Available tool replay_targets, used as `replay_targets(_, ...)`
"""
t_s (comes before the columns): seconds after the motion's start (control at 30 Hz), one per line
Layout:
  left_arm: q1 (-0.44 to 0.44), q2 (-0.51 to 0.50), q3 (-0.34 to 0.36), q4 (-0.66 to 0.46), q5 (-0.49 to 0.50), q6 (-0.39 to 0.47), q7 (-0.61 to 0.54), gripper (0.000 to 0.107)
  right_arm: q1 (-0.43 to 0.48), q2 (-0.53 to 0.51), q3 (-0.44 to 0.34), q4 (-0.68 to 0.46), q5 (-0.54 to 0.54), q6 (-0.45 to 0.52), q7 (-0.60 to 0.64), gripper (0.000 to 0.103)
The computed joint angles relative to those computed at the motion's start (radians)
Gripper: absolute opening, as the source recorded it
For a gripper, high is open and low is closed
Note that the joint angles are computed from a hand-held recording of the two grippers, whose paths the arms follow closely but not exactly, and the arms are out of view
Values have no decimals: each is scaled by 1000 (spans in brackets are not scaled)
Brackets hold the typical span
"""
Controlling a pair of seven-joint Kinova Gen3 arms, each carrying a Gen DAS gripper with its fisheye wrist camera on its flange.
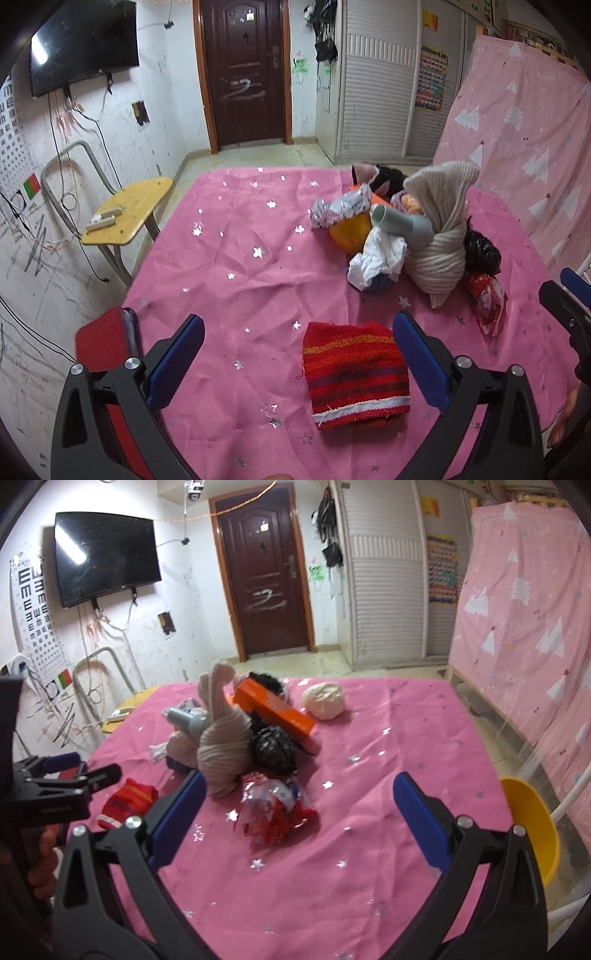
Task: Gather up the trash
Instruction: 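Grasp the red striped sock with left gripper while right gripper grasps the red wrapper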
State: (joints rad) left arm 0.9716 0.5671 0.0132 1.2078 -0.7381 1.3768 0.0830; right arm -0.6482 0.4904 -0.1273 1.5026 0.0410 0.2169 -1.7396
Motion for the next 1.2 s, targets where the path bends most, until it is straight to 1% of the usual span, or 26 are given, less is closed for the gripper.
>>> replay_targets(0.07, -25, -5, 8, 16, 25, -32, -6, 94, 42, 24, -58, -40, -14, 48, 38, 97)
replay_targets(0.17, -60, -9, 15, 42, 67, -81, -14, 94, 79, 62, -113, -90, -45, 107, 93, 97)
replay_targets(0.23, -76, -12, 16, 56, 85, -109, -20, 94, 94, 84, -133, -121, -72, 142, 125, 97)
replay_targets(0.4, -95, -4, 15, 56, 109, -145, -58, 94, 68, 120, -104, -192, -99, 224, 148, 97)
replay_targets(0.47, -95, -1, 12, 55, 112, -157, -71, 92, 59, 137, -95, -222, -104, 257, 155, 97)
replay_targets(0.53, -97, 5, 12, 50, 117, -169, -89, 81, 58, 149, -94, -246, -112, 283, 165, 97)
replay_targets(0.57, -98, 6, 12, 49, 122, -177, -95, 77, 56, 155, -91, -256, -115, 296, 168, 97)
replay_targets(0.63, -91, 18, 9, 31, 123, -180, -109, 65, 54, 162, -90, -272, -121, 317, 177, 91)
replay_targets(0.67, -87, 19, 7, 29, 121, -188, -116, 61, 48, 169, -83, -289, -121, 337, 175, 81)
replay_targets(0.7, -82, 22, 5, 24, 120, -191, -120, 53, 49, 177, -84, -304, -126, 358, 177, 72)
replay_targets(0.73, -78, 24, 3, 20, 119, -197, -124, 47, 53, 184, -88, -316, -134, 374, 183, 69)
replay_targets(0.77, -74, 28, 1, 12, 120, -198, -129, 44, 59, 190, -92, -324, -143, 386, 187, 68)
replay_targets(0.8, -72, 28, -1, 13, 119, -209, -131, 40, 59, 191, -90, -326, -147, 389, 189, 65)
replay_targets(0.83, -67, 28, -3, 12, 121, -212, -129, 37, 58, 194, -89, -330, -150, 396, 192, 58)
replay_targets(0.9, -60, 30, -7, 10, 122, -219, -126, 32, 61, 196, -88, -333, -154, 400, 201, 55)
replay_targets(0.93, -57, 32, -9, 7, 122, -223, -124, 29, 58, 194, -85, -331, -153, 398, 203, 48)
replay_targets(1.03, -47, 35, -12, -3, 123, -220, -124, 23, 59, 190, -84, -319, -153, 385, 216, 36)
replay_targets(1.13, -32, 34, -18, -13, 116, -203, -121, 22, 91, 177, -118, -290, -181, 366, 254, 34)
replay_targets(1.2, -21, 36, -22, -29, 108, -181, -117, 21, 127, 167, -161, -261, -216, 343, 304, 33)
